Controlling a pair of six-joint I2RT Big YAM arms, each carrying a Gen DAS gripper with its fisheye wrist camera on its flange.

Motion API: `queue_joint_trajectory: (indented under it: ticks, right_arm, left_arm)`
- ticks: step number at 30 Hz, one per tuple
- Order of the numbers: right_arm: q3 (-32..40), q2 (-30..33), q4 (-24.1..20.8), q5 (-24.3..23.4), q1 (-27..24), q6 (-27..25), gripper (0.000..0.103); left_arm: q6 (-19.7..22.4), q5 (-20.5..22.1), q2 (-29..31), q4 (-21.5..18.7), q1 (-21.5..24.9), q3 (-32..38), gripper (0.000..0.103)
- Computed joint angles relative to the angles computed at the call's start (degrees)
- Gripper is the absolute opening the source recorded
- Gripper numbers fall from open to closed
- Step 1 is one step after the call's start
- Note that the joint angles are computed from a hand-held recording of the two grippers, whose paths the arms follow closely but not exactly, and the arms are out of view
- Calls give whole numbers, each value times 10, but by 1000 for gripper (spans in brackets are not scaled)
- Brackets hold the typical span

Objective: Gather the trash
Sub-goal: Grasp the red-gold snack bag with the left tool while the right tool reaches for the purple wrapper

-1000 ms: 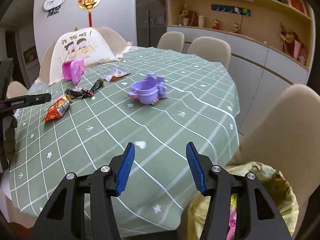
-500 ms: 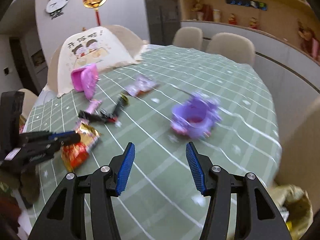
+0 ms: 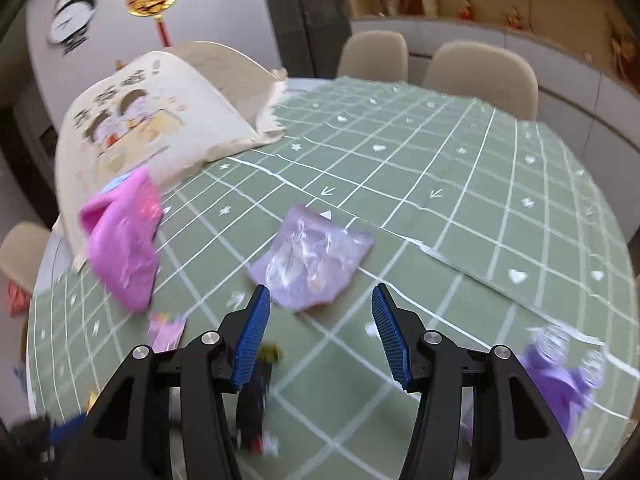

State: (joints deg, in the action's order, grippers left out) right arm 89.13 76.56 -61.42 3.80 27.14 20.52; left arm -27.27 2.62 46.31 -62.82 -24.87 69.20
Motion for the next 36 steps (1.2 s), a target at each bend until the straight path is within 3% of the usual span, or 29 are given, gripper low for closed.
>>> queue_joint_trajectory:
  ticks: [4, 6, 8, 11, 20, 27, 30, 33, 36]
  right_arm:
    - [27, 37, -23, 28, 8, 16, 49]
    - [26, 41, -20, 36, 12, 14, 43]
    - [28, 45, -19, 53, 22, -9, 19]
    - [20, 35, -11, 47, 27, -24, 10]
    - [-15, -41, -4, 34, 34, -42, 6]
    - [-66, -144, -19, 33, 13, -38, 6]
    - [-81, -175, -44, 6, -4, -39, 6]
    - [-105, -194, -47, -67, -26, -36, 6]
    - [-116, -184, -45, -70, -15, -39, 7]
  left_arm:
    - [-3, 5, -8, 6, 9, -1, 13]
    - [-2, 8, -13, 7, 12, -2, 13]
    - [-1, 13, -13, 8, 16, -2, 13]
    - [-2, 16, -12, 8, 18, -1, 13]
    - [-3, 8, -7, 4, 20, -1, 13]
    - [-3, 5, -5, 6, 18, -4, 13]
    - [2, -11, -2, 5, -1, -3, 13]
    - [0, -24, 2, 2, -20, -2, 13]
    - [6, -34, 2, 1, -28, -2, 13]
